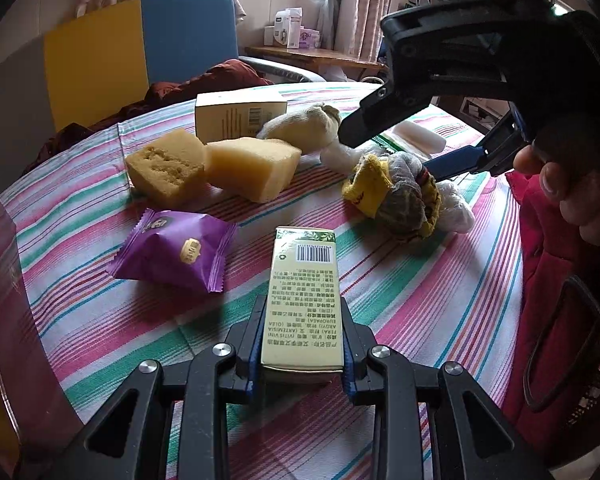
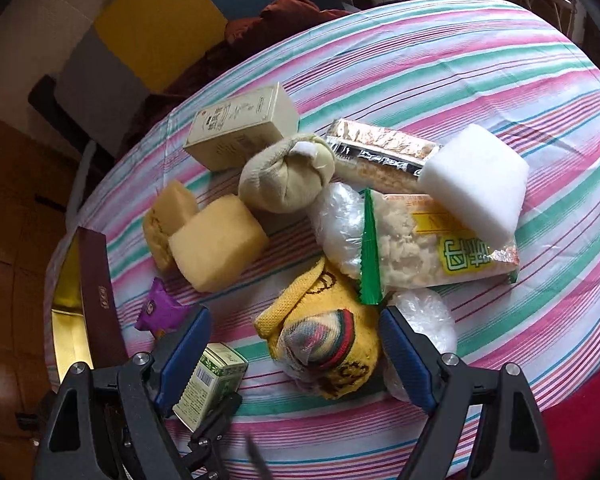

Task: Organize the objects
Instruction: 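Grasp the yellow knitted bundle with the right gripper while left holds the tea box, then carry the tea box and knitted bundle into the tray and open both grippers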

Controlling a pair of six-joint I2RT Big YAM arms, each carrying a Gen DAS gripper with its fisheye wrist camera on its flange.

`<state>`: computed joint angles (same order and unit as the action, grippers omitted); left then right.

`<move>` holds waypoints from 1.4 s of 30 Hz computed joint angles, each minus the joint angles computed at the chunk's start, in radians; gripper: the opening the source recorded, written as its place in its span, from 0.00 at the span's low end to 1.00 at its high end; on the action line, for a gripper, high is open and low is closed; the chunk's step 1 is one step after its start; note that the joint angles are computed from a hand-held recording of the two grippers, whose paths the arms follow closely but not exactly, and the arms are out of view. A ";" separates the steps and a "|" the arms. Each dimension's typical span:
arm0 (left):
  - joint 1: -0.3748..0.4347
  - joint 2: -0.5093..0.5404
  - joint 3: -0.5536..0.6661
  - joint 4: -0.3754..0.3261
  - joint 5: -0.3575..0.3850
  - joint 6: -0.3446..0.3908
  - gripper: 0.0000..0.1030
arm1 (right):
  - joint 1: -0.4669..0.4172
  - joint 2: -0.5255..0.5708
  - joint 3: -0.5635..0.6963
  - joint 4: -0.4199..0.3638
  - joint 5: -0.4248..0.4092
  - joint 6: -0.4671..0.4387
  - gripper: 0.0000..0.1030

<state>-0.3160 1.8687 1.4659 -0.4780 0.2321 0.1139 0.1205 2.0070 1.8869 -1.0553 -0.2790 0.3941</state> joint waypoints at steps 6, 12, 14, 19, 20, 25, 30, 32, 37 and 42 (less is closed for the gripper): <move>0.001 -0.002 -0.002 0.000 0.002 0.000 0.30 | 0.017 0.035 0.057 -0.063 0.044 -0.037 0.82; 0.002 0.001 0.002 -0.001 0.007 -0.003 0.30 | 0.053 0.152 0.209 -0.214 0.093 -0.113 0.69; 0.000 0.001 0.002 0.000 0.006 -0.004 0.31 | 0.058 0.149 0.205 -0.204 0.098 -0.129 0.63; -0.006 0.000 0.001 0.002 -0.002 -0.003 0.30 | 0.040 0.098 0.132 -0.107 0.051 -0.103 0.37; -0.008 0.000 0.002 -0.001 -0.003 -0.002 0.30 | 0.036 0.078 0.104 -0.067 0.032 -0.103 0.37; -0.010 -0.005 0.020 -0.051 -0.002 -0.014 0.29 | 0.021 0.025 0.032 0.029 -0.014 -0.096 0.36; -0.011 -0.034 0.012 -0.077 0.002 -0.043 0.29 | 0.021 -0.024 -0.033 0.131 -0.057 -0.079 0.36; -0.012 -0.068 -0.016 -0.055 0.001 -0.039 0.29 | 0.016 -0.049 -0.063 0.167 -0.071 -0.075 0.36; 0.006 -0.129 -0.059 -0.033 0.013 -0.063 0.29 | 0.022 -0.088 -0.115 0.256 -0.074 -0.059 0.36; 0.049 -0.201 -0.126 0.001 0.022 -0.086 0.29 | 0.050 -0.132 -0.166 0.315 -0.054 -0.080 0.36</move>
<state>-0.2667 1.6676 1.3396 -0.4775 0.2539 0.0283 0.1705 1.8752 1.7213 -0.7401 -0.3330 0.3143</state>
